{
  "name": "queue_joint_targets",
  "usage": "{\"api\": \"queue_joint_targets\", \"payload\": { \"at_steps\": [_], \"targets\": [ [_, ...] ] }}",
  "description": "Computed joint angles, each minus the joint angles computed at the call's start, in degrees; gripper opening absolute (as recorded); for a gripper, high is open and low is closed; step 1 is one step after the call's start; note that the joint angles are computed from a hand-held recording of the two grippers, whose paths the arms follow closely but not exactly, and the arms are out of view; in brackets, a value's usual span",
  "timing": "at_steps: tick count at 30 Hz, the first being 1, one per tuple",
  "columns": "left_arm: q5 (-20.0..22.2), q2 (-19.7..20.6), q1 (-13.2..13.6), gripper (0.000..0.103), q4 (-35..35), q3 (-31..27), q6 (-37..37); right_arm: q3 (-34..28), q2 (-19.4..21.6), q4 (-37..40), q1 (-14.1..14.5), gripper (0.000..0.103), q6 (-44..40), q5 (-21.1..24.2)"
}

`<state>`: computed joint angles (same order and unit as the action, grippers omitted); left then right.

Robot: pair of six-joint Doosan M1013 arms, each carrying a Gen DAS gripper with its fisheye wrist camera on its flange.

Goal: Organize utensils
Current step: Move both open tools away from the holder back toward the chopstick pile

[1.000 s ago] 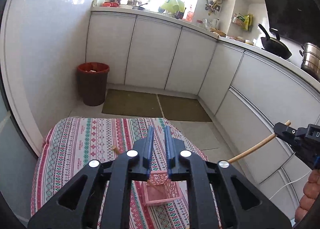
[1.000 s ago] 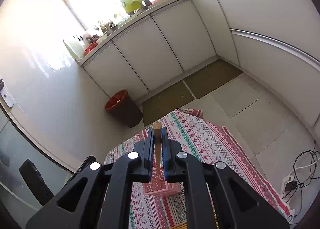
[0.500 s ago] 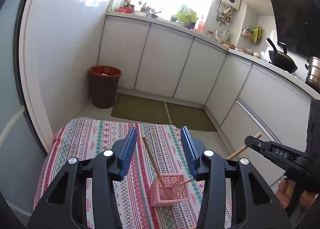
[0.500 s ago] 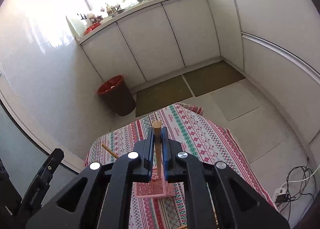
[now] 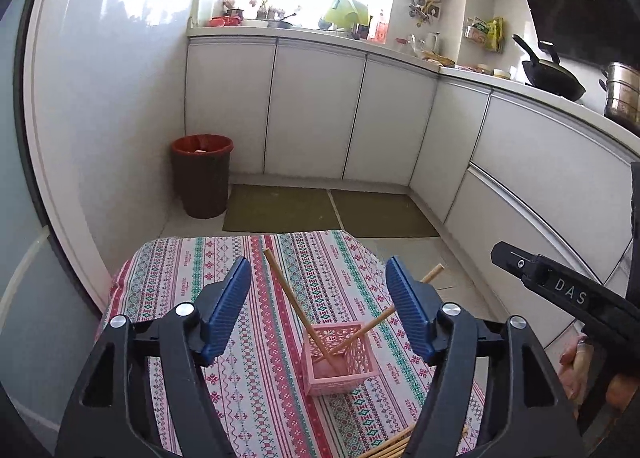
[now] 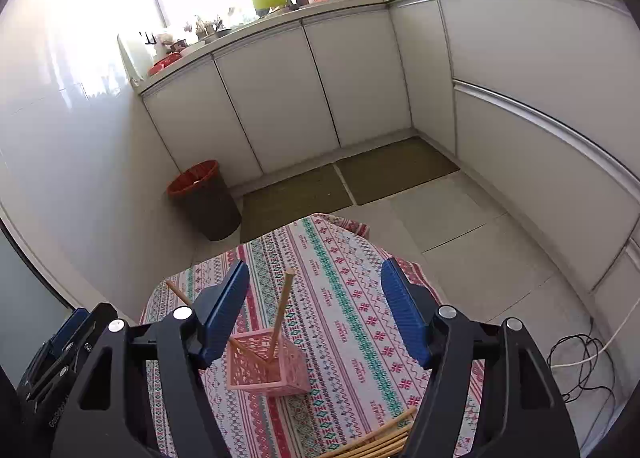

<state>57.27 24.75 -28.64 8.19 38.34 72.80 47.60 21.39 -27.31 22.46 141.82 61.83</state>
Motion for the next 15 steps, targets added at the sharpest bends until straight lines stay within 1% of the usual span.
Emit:
{"api": "queue_joint_targets", "payload": {
  "at_steps": [2,4,6,8,9,13,15],
  "targets": [
    [0.4,-0.1,-0.4,0.069,0.2,0.2,0.8,1.1,-0.7,-1.7,0.4,0.072,0.8,1.3],
    [1.0,-0.1,-0.8,0.073,1.1,0.1,1.0,2.6,-1.5,-3.4,0.7,0.08,1.9,2.5],
    [0.6,-0.5,-1.2,0.084,1.8,0.7,0.9,4.2,-2.3,-4.9,1.0,0.084,3.3,3.2],
    [-0.1,-1.1,-1.6,0.091,3.3,1.7,0.3,5.4,-2.9,-6.3,1.3,0.087,3.8,4.2],
    [-0.1,-1.2,-1.8,0.092,3.6,2.0,0.4,5.8,-3.1,-7.0,1.5,0.088,3.8,4.8],
    [2.2,-0.9,-2.4,0.093,3.9,2.0,2.2,7.7,-4.0,-10.0,2.4,0.093,3.7,6.6],
    [3.2,-0.9,-2.6,0.096,3.7,2.2,3.0,8.7,-4.5,-11.8,3.0,0.094,3.7,7.5]
  ]
}}
